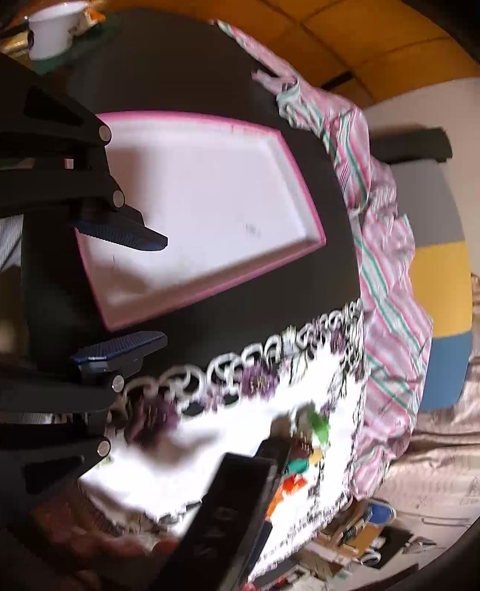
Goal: Organize rigid objects
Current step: 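Reach right tool down onto the black cylinder while left tool moves toward the toy pile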
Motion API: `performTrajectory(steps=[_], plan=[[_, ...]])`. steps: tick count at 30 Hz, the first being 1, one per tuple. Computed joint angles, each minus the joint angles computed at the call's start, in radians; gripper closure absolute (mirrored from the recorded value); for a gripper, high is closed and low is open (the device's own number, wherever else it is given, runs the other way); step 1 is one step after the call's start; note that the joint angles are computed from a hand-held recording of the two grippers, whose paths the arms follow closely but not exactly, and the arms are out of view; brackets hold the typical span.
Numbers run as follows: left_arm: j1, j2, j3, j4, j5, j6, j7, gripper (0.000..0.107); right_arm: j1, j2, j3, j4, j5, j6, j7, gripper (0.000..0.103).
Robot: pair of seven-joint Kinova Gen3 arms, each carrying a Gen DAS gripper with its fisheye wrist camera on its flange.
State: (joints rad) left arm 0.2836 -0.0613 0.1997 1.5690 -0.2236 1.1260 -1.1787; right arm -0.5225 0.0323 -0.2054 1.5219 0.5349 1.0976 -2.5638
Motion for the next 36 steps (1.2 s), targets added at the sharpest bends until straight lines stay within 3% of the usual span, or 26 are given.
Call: performTrajectory(steps=[10, 15, 19, 22, 26, 29, 33, 36], plan=[[-0.025, 0.033, -0.071, -0.010, 0.304, -0.051, -0.192, 0.062, 0.147, -0.038, 0.073, -0.003, -0.145, -0.073, 0.124, 0.000], [-0.008, 0.070, -0.024, -0.049, 0.248, -0.026, -0.180, 0.060, 0.237, -0.009, 0.122, -0.057, -0.300, -0.042, 0.256, 0.000], [-0.020, 0.094, -0.042, -0.068, 0.348, -0.004, -0.267, 0.060, 0.323, 0.065, 0.122, -0.161, -0.416, 0.058, 0.419, 0.008], [-0.036, 0.108, -0.053, -0.070, 0.414, 0.006, -0.306, 0.060, 0.332, 0.133, 0.163, -0.253, -0.463, 0.147, 0.535, 0.014], [-0.035, 0.105, -0.053, -0.058, 0.408, -0.013, -0.286, 0.060, 0.346, 0.219, 0.167, -0.355, -0.473, 0.264, 0.663, 0.033], [-0.034, 0.116, -0.053, -0.071, 0.391, 0.000, -0.265, 0.060, 0.372, 0.278, 0.170, -0.411, -0.524, 0.337, 0.739, 0.035], [-0.013, 0.130, -0.043, -0.088, 0.335, 0.004, -0.238, 0.060, 0.354, 0.343, 0.177, -0.456, -0.493, 0.407, 0.806, 0.039], [-0.018, 0.134, -0.045, -0.091, 0.370, -0.007, -0.266, 0.060, 0.371, 0.380, 0.180, -0.477, -0.529, 0.444, 0.824, 0.045]])
